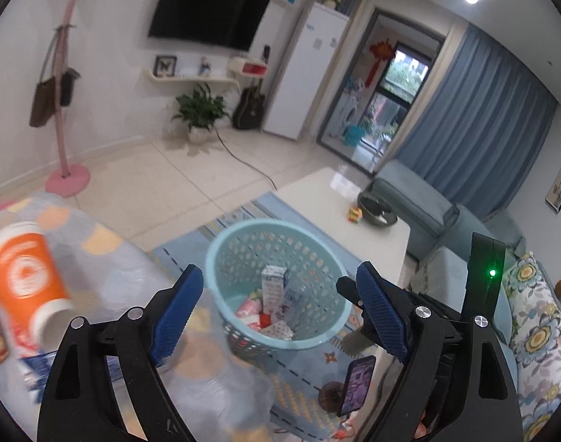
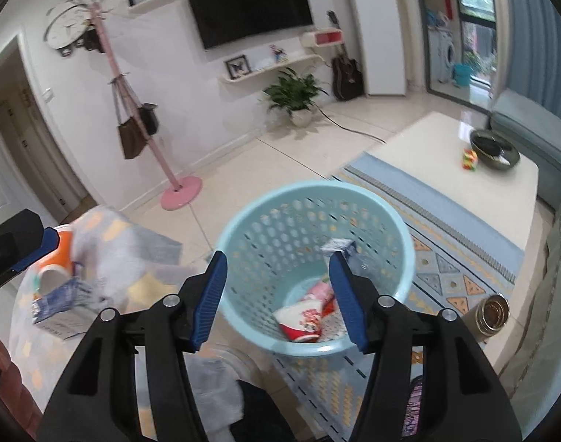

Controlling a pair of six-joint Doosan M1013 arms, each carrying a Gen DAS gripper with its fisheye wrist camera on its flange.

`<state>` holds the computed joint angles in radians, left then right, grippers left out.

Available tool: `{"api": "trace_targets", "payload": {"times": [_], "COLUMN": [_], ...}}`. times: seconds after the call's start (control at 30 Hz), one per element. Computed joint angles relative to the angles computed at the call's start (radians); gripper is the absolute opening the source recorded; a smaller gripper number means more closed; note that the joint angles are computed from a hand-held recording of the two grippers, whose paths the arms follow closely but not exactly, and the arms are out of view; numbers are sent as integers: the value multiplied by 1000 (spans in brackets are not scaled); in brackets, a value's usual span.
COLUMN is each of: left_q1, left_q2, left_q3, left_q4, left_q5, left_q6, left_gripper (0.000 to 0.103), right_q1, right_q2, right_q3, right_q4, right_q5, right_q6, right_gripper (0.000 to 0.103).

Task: Collect trash
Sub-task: 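Move both open tools back toward the table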

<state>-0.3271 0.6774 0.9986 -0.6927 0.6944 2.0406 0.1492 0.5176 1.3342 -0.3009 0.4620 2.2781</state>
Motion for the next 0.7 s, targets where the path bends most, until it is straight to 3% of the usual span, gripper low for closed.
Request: {"api": "trace_targets", "payload": {"times": [0.4,0.7], "left_q1": [77,145], "left_q2": [-128,-164], "left_q3": [180,241], "left_q4": [-43,74], "left_q5": [-148,-227], "left_q6": [1,-150], "left_gripper": [83,83], "right_q1": [70,122], "right_q2": [6,41], "right_q3": [-56,-136], "right_q4": [149,255], "right_q5": [-30,-14], "right_q6": [-221,-411], "right_gripper": [63,65]}}
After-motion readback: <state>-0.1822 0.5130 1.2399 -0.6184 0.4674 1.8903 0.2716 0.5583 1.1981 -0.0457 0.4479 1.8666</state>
